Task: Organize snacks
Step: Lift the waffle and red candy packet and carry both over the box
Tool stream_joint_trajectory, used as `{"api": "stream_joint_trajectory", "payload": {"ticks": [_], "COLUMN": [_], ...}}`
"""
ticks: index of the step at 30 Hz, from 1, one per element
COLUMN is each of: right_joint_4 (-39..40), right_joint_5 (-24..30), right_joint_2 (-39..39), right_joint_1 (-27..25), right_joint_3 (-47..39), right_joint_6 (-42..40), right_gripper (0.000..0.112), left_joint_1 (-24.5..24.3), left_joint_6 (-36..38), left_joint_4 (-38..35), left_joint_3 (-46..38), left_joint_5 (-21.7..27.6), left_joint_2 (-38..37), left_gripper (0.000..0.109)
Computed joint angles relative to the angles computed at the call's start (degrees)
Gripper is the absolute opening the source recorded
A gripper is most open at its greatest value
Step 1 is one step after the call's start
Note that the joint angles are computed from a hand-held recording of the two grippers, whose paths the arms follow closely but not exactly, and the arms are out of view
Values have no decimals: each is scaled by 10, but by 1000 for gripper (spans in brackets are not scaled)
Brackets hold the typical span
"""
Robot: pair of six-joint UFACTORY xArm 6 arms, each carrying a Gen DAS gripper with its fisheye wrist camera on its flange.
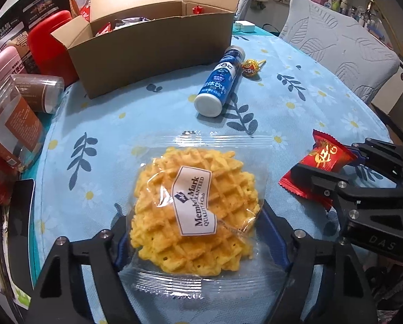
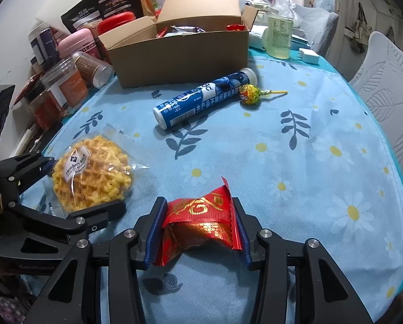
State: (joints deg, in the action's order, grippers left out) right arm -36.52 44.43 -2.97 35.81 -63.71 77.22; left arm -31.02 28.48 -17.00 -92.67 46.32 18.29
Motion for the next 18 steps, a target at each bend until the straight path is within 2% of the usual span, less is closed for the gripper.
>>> {"api": "stream_joint_trajectory", "payload": {"ticks": [5, 9, 18], "right_joint_4": [2, 9, 8], "right_joint_5": [-8, -35, -58], "right_joint_2": [-6, -9, -5], "right_joint_1": [-1, -7, -13], "right_joint_3": [6, 10, -6], "right_joint_6": [6, 1, -12], "right_gripper": [45, 44, 44], "left_joint_1": [4, 11, 17], "left_joint_6": [13, 17, 32], "left_joint_4": [-33, -56, -82], "left_joint_3": [-10, -21, -15], "left_joint_5": [24, 45, 30], "left_joint_2": [3, 4, -7], "left_gripper": [78, 78, 78]}}
